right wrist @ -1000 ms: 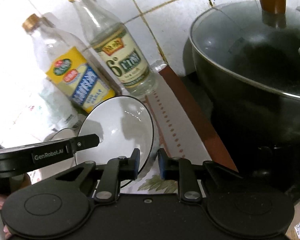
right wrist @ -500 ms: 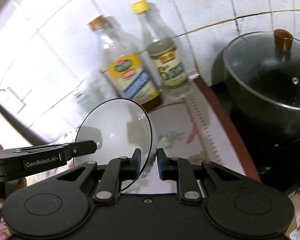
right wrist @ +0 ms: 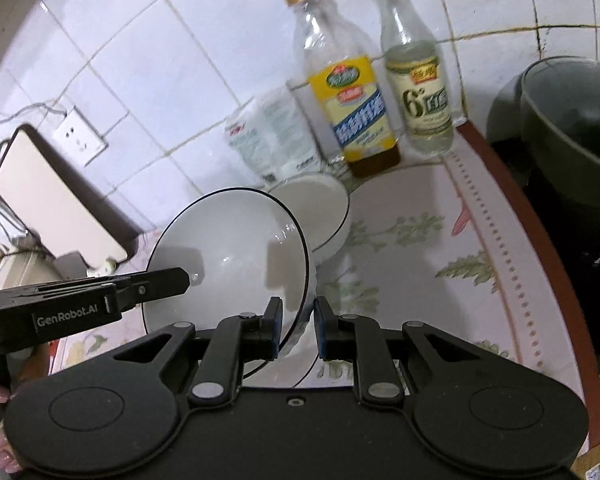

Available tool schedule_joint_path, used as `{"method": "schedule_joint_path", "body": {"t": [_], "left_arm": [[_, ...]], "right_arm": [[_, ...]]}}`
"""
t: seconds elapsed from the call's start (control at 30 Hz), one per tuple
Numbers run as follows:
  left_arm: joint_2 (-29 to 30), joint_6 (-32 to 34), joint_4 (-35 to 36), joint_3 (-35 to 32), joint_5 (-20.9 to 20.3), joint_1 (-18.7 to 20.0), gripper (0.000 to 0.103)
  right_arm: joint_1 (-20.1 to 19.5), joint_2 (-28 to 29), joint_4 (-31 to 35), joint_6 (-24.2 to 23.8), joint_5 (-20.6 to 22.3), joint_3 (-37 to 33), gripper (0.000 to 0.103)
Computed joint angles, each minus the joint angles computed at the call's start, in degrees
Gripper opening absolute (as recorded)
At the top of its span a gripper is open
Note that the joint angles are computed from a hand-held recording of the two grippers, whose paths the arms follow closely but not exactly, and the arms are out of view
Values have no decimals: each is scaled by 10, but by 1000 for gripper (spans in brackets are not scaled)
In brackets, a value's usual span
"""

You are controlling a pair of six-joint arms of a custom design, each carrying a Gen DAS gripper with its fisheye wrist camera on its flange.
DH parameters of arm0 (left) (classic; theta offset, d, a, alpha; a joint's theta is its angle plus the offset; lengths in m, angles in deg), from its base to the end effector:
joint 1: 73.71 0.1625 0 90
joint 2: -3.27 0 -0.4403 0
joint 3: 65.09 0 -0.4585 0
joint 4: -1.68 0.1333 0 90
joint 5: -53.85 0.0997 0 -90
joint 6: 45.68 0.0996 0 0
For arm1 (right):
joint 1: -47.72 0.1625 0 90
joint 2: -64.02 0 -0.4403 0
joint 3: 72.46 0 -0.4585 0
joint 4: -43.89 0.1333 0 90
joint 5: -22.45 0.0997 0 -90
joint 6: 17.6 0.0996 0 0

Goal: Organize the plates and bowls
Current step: 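Carry the bowl into the first bowl and open the left gripper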

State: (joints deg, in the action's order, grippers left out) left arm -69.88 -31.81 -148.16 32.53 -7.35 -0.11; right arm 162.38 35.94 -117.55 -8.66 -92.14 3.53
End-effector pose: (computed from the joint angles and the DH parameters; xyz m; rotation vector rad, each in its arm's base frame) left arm -0.0172 -0.7004 0.3805 0.4621 2.5045 -0.8235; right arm 0.4270 -0.7100 -0.0137 0.2534 -2.7517 0.7243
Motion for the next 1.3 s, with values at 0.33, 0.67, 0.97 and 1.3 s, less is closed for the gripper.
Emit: {"method": "schedule_joint_path", "body": {"t": [0.33,0.67,0.97,1.3], "left_arm": [[2,-14,5,8,-12,27,8],[10,-19,9,3,-18,46,8],[22,-26,37,-13,-29,57,8],[24,11,16,-6,-24,59,11]], "right_arm": [[-4,13,20,10,4,-4,21],[-4,40,55,-8,-9,-36,21],[4,58,48,-67,-53,-53,21],[9,70,27,-136,-78,-60,23]]}}
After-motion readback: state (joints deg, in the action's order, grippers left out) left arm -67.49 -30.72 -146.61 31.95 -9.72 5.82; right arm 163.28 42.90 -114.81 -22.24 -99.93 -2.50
